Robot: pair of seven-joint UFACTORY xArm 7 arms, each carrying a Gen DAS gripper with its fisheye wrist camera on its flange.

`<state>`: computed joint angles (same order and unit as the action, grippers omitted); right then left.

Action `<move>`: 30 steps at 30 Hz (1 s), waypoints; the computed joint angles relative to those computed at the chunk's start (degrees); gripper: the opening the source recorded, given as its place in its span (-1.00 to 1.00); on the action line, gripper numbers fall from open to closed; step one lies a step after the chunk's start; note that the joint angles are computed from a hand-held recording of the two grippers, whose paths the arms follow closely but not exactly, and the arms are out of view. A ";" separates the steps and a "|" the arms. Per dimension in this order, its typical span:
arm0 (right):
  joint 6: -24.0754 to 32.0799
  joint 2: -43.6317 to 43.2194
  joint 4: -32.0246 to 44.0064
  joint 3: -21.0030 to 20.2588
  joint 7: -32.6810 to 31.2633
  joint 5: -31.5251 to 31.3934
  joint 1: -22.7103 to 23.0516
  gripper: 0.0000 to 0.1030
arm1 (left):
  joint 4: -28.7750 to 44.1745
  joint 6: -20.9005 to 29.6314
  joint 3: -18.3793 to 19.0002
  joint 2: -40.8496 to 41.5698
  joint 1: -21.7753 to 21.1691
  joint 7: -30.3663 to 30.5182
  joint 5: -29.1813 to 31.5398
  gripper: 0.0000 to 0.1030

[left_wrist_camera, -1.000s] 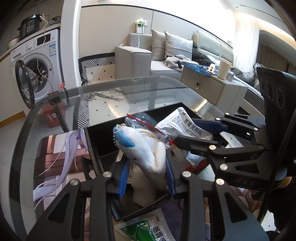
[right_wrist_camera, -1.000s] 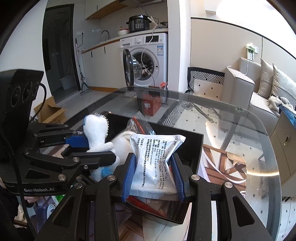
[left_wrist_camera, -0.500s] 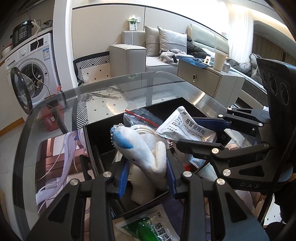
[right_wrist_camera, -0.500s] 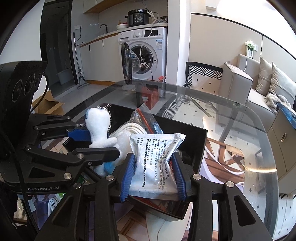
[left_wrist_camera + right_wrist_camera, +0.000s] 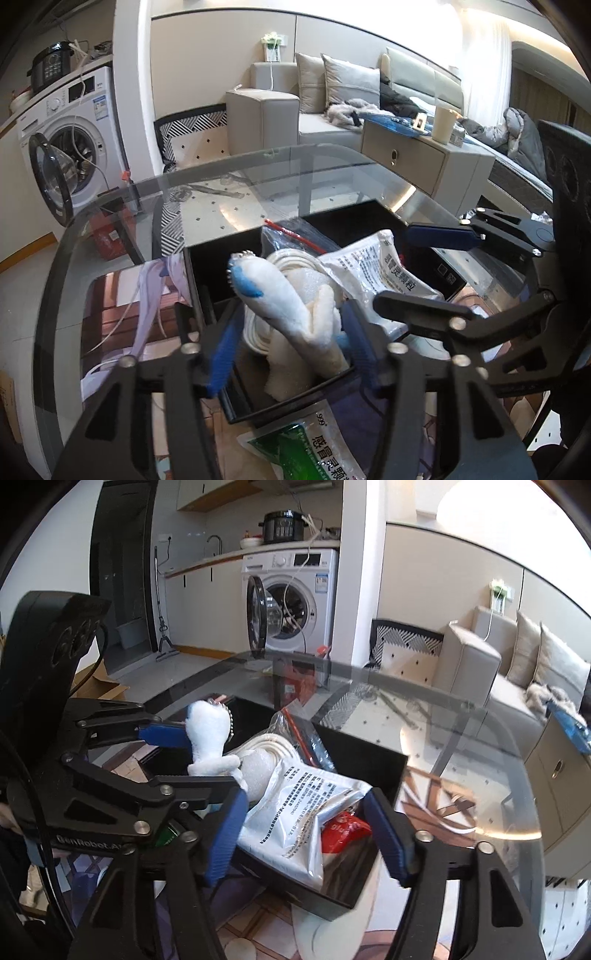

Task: Organize soft objects
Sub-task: 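Release the plush toy with left tool while right releases the sachet into the box, then withdraw both tools from the box toward the green packet and cable coil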

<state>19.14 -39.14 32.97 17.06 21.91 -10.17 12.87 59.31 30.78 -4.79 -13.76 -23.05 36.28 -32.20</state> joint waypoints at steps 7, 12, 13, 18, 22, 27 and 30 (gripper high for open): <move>2.15 -6.73 -2.38 -0.12 1.21 0.79 0.50 0.99 | -3.01 -1.58 0.44 -4.16 -0.17 -0.76 -0.49 0.79; 2.96 -11.43 -4.91 -1.10 2.49 3.07 2.30 0.99 | -6.74 -3.80 1.70 -8.20 -0.82 -2.52 -0.12 0.97; 2.95 -11.56 -4.96 -1.03 2.69 3.40 2.44 0.99 | -7.92 -4.39 1.60 -9.36 -0.37 -3.65 0.77 0.99; 4.82 -14.82 -6.53 -0.65 2.92 4.53 4.31 0.99 | -11.75 -5.99 3.03 -13.28 -0.61 -6.64 2.84 1.00; 5.64 -15.95 -7.00 -0.01 3.49 5.07 5.27 0.99 | -14.37 -6.75 3.57 -15.88 -0.69 -9.27 4.71 1.00; 6.28 -17.35 -7.70 0.56 3.95 5.62 6.90 0.99 | -16.45 -8.06 2.83 -17.66 -0.14 -13.24 8.46 1.00; 6.72 -18.23 -8.16 0.83 4.10 5.84 7.81 0.99 | -17.34 -8.27 2.68 -18.47 -0.13 -15.27 10.38 1.00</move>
